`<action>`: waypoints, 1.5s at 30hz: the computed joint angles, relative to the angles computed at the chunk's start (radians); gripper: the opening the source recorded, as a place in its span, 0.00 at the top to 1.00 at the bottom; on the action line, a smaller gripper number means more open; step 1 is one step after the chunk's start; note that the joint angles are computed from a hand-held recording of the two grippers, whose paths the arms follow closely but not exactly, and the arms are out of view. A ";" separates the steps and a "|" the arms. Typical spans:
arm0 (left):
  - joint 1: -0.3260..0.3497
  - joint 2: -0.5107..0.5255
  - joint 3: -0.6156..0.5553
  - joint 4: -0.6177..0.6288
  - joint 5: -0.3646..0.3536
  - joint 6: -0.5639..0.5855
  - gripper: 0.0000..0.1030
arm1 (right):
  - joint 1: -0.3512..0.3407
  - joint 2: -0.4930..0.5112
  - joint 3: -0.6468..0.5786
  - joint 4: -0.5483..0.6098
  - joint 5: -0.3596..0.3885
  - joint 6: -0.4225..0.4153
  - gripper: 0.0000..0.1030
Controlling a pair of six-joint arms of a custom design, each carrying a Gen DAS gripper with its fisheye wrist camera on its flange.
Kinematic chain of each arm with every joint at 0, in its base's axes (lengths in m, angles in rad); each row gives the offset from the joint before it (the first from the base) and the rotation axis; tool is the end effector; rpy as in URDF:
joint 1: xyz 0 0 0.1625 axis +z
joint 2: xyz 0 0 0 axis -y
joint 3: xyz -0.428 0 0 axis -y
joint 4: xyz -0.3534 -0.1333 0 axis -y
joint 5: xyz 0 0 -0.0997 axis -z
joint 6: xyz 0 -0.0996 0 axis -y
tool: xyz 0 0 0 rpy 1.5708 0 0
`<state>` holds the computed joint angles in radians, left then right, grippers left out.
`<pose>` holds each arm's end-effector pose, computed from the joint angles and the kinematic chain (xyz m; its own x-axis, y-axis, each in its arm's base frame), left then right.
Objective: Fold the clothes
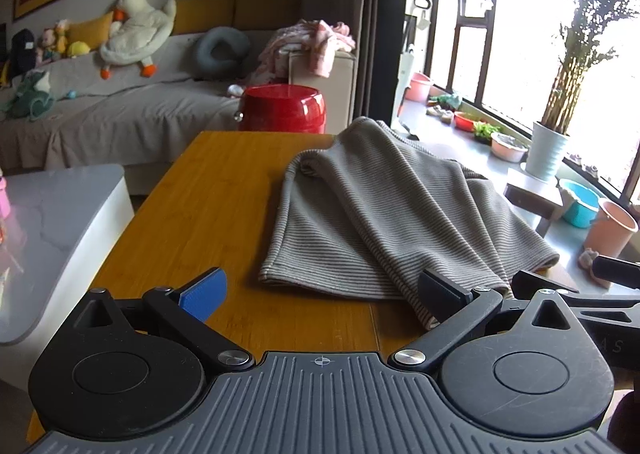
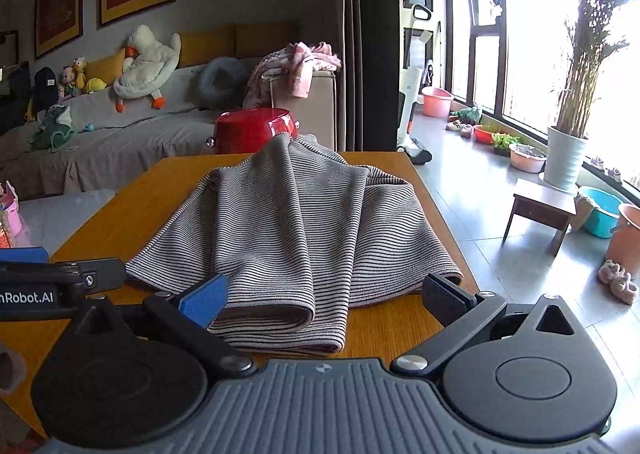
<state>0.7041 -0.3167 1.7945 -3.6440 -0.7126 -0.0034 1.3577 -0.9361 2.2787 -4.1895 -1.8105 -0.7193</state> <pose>-0.2907 -0.5206 -0.0541 -0.7488 0.2218 -0.6245 0.6285 0.5367 -0.5630 0.0109 -0.4682 0.2302 -0.7186 0.1345 0.6823 -0.5477 0.4952 -0.6744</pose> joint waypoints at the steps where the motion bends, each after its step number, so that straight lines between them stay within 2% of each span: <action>1: 0.000 -0.003 0.002 0.008 0.000 -0.001 0.00 | 0.000 0.004 0.000 -0.006 0.002 -0.002 0.00; 2: 0.001 -0.007 0.006 0.019 -0.003 -0.002 0.00 | 0.005 0.016 0.001 -0.022 0.000 -0.019 0.00; 8: 0.010 -0.038 0.013 0.146 0.001 -0.076 0.00 | 0.001 -0.011 -0.011 0.082 0.007 0.022 0.00; 10: 0.015 -0.048 0.004 0.212 0.000 -0.118 0.00 | 0.007 -0.007 -0.015 0.089 -0.003 0.020 0.00; 14: 0.022 -0.059 0.006 0.259 0.002 -0.156 0.00 | 0.007 0.002 -0.023 0.099 -0.022 0.031 0.00; 19: 0.018 -0.045 -0.005 0.271 0.013 -0.152 0.00 | 0.001 -0.006 -0.022 0.120 -0.029 0.054 0.00; 26: 0.019 -0.046 -0.016 0.310 0.015 -0.159 0.00 | 0.001 -0.014 -0.021 0.138 -0.029 0.056 0.00; 45: 0.026 -0.050 -0.004 0.322 0.013 -0.176 0.00 | -0.003 -0.024 -0.024 0.172 -0.044 0.053 0.00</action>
<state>0.7301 -0.3668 1.7907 -3.3223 -0.6995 -0.1797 1.3545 -0.9604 2.2549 -4.0172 -1.8541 -0.6665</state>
